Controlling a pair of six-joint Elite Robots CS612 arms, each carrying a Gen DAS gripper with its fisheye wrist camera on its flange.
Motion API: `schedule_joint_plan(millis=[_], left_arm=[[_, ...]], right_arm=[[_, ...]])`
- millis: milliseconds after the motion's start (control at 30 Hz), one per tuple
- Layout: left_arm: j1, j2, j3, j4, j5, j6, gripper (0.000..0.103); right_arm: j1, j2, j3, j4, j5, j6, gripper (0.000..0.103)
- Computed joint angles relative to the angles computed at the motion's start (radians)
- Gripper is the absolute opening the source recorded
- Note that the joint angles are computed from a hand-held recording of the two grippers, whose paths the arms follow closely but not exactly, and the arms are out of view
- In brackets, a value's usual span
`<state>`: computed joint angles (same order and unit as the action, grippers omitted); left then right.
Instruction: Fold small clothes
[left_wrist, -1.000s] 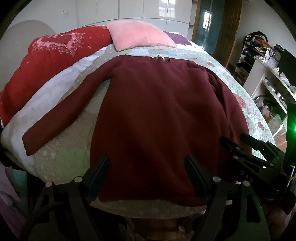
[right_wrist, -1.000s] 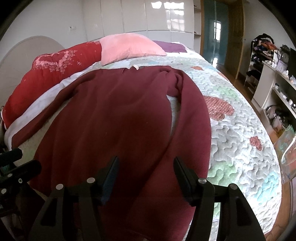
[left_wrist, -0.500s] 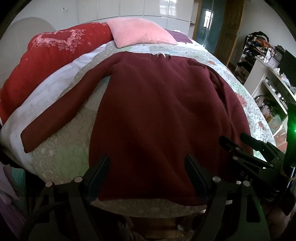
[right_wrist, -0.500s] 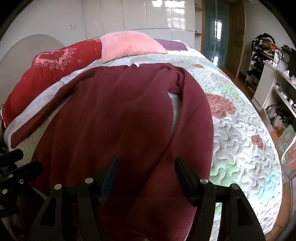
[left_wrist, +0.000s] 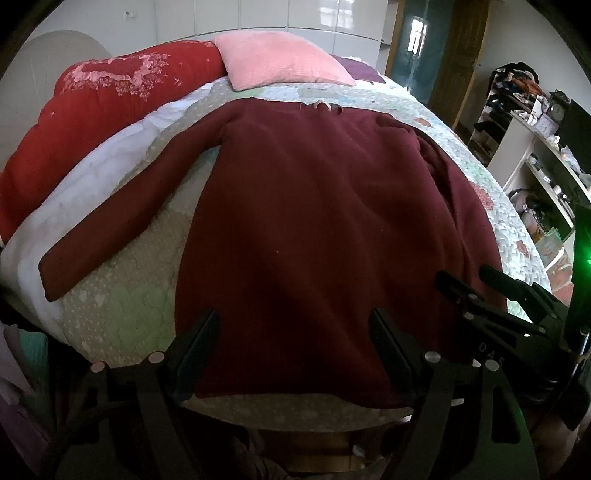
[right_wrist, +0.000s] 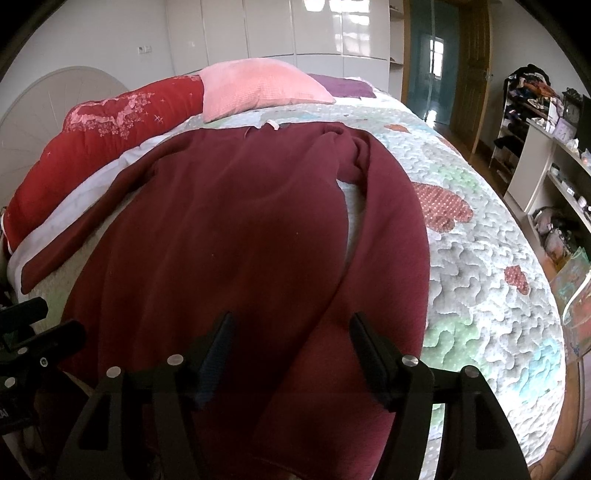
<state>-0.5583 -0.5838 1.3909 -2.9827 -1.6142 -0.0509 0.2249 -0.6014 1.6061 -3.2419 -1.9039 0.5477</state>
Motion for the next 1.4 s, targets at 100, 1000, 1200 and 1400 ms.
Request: schedule_joint_plan(millis=[100,1000,1200,1400], left_arm=[[0.000,0.001,-0.001,0.004,-0.001,-0.002,0.082],[0.012,0.009,-0.010,0.000,0.001,-0.045,0.082],[0.009,0.007,-0.005,0.005,-0.001,-0.034,0.082],[0.010,0.006,-0.002,0.000,0.006,-0.048,0.082]], right_arm=[[0.000,0.000,0.000,0.001,0.000,0.000,0.071],[-0.039,-0.029,0.140,-0.185,-0.013,0.098,0.079],[-0.007,-0.008,0.103,-0.199,0.034,-0.088,0.079],[-0.019,-0.010,0.114,-0.182,0.105,-0.090,0.014]])
